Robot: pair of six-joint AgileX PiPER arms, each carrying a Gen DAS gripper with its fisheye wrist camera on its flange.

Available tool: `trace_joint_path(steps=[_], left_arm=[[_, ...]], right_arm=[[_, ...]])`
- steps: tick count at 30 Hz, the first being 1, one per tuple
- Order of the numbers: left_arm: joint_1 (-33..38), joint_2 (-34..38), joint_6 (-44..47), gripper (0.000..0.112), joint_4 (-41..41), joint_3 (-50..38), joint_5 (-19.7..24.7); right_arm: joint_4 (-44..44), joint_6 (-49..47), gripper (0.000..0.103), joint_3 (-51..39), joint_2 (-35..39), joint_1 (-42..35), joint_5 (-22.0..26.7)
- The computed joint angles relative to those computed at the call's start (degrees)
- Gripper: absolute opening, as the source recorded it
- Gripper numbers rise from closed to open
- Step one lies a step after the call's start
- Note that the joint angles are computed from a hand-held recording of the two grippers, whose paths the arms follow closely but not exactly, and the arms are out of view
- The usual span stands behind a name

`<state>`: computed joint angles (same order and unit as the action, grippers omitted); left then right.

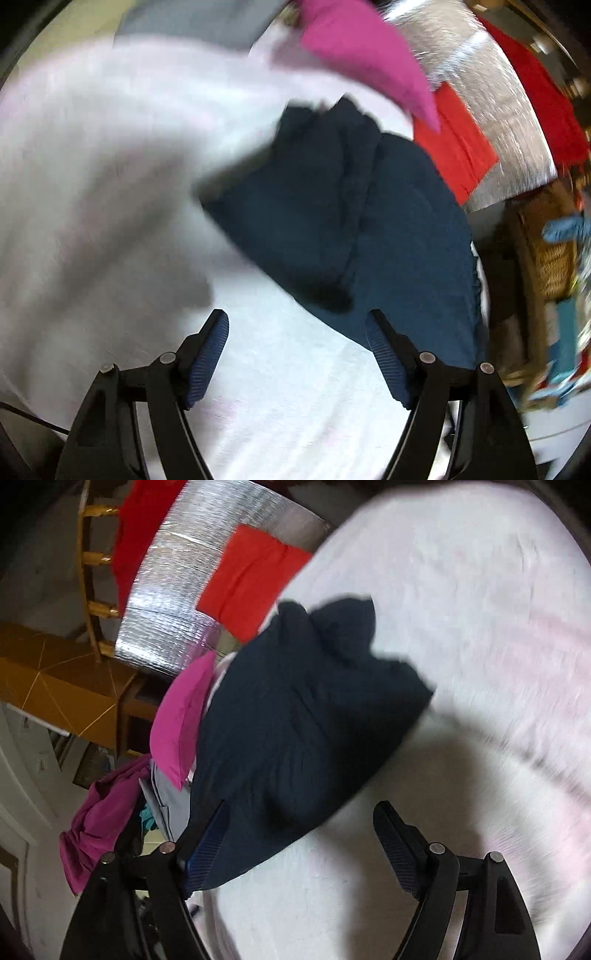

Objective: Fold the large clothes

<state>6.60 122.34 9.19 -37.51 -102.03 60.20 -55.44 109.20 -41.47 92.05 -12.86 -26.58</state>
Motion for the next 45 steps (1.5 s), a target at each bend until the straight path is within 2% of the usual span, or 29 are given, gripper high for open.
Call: trace_joint_path(steps=[2,5,9,14,17,19,21,22,25,27,29,35,37,38,40,41,42,43,45], left_arm=[[0.13,1.4,-0.02,0.077,-3.05,-0.48,-0.52],[0.38,5.2,-0.66,0.077,-6.69,-4.46,1.53],[-0.47,11.08,-3.7,0.077,-11.93,-11.34,3.36],[-0.69,14.93,-6.36,0.076,-15.31,-16.31,3.13],[-0.58,17.8,-8.12,0.061,-15.57,-19.48,2.93],[-0.78,16.85,-6.48,0.052,-16.54,-17.16,1.23],[-0.73,14.73,-3.94,0.038,-16.39,-14.39,-0.12],[-0.84,13.56,-2.5,0.035,-16.44,-13.07,-1.07],[-0.61,11.34,0.68,0.028,-17.5,-10.2,-2.15],[-0.38,10.14,2.42,0.027,-17.8,-8.25,-2.79],[-0.21,8.61,4.09,0.026,-17.93,-6.13,-3.38],[1.27,3.89,7.79,0.026,-18.0,0.93,-4.29],[1.81,4.6,7.36,0.027,-16.82,0.4,-3.5],[2.02,6.11,6.12,0.031,-16.25,-1.56,-2.09],[2.95,9.33,3.28,0.042,-15.92,-5.5,1.66],[3.24,10.9,1.61,0.051,-15.81,-7.67,3.13],[3.44,12.2,0.02,0.06,-15.26,-9.66,4.35],[3.86,13.17,-0.46,0.061,-15.21,-10.96,5.49],[4.59,14.65,-0.75,0.062,-15.82,-13.24,8.02]], right_arm=[[1.64,-0.88,0.082,-1.53,2.67,0.65,-0.62],[2.08,0.44,0.082,-5.81,7.27,1.76,-0.03],[5.38,-0.29,0.083,-9.1,9.66,1.64,0.15],[10.53,-2.91,0.084,-11.82,11.88,1.75,1.51],[13.87,-5.15,0.081,-14.24,13.07,2.61,4.69],[14.83,-6.3,0.06,-15.69,13.69,3.31,7.48],[19.13,-10.97,0.048,-14.1,13.24,3.28,6.31],[20.71,-12.76,0.041,-13.19,12.59,3.44,6.06],[26.03,-20.14,0.031,-10.04,9.49,4.06,6.52],[28.51,-22.74,0.03,-9.4,8.06,4.75,7.38],[29.35,-24.05,0.03,-7.91,6.48,5.15,7.5],[30.85,-25.83,0.029,0.39,1.47,5.25,2.74],[26.6,-22.58,0.029,1.0,2.74,4.72,1.71],[24.26,-20.17,0.03,1.27,3.74,3.97,0.03],[19.06,-13.1,0.039,2.54,5.28,1.31,-5.39],[16.89,-10.47,0.041,2.75,5.21,0.52,-6.08],[13.17,-6.55,0.048,2.7,4.82,-0.46,-5.95],[10.74,-4.58,0.053,3.1,4.11,-1.27,-6.17],[7.77,-3.92,0.053,5.18,1.5,-3.25,-6.98]])
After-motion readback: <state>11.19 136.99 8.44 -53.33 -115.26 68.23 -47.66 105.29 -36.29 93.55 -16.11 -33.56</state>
